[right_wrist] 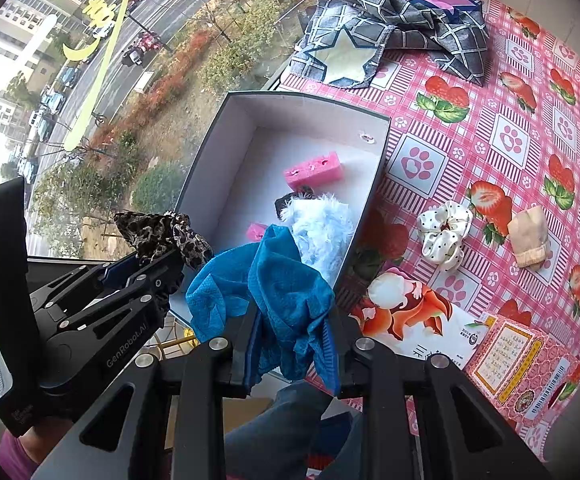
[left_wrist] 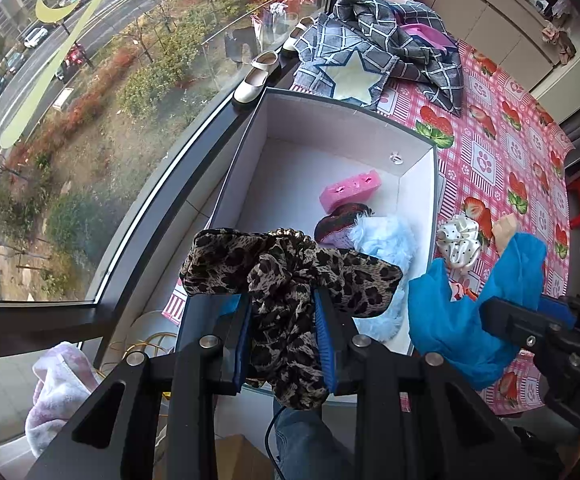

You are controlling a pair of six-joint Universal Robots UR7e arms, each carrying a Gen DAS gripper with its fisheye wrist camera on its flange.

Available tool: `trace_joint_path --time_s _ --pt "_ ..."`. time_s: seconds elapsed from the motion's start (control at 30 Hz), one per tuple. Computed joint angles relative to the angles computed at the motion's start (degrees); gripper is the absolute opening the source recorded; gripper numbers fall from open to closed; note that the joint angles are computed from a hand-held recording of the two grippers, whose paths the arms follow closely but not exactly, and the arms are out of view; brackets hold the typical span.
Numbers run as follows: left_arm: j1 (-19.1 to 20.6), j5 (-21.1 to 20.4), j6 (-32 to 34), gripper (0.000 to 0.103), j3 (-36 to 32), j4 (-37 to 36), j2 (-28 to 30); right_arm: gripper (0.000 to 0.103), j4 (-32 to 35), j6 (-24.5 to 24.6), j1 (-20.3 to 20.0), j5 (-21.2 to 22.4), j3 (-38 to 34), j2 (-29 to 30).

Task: Organize soft objects
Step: 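Hold the leopard scrunchie and blue cloth above the white box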

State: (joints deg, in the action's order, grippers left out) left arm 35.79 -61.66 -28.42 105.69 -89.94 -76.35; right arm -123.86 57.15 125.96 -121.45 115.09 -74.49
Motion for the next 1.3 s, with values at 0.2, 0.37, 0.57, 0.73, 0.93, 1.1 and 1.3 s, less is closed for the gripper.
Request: trace_joint_path --time_s 0.2,0.37,0.57,0.73,0.93,1.1,1.3 --pt "0.0 0.0 -0.1 0.031 0.0 0.0 0.0 0.027 0.0 0.1 0.0 0.0 0.0 0.0" --pt "-0.1 0.0 0.0 0.031 0.0 0.0 0.0 0.027 0.0 0.1 0.0 0.1 0.0 0.1" --pt "-0.1 0.0 -0.1 0.031 0.0 0.0 0.0 0.028 0.0 0.1 -0.1 0.2 0.2 -0.2" --pt "-0.1 0.0 -0.1 0.031 0.0 0.1 0.0 0.027 0.0 0.2 -0.1 0.2 0.1 -0.2" --pt "-0.1 -0.1 -0.1 0.031 0.0 0.1 0.0 0.027 0.1 0.2 -0.1 0.2 0.1 -0.1" --pt "-0.1 -0.1 -0.2 0.031 0.0 0.1 0.0 0.027 0.1 0.3 0.0 0.1 0.0 0.0" --pt "0.3 -0.2 0.3 0.031 0.0 0.0 0.0 0.028 0.6 0.8 0.1 -0.1 0.0 -0.1"
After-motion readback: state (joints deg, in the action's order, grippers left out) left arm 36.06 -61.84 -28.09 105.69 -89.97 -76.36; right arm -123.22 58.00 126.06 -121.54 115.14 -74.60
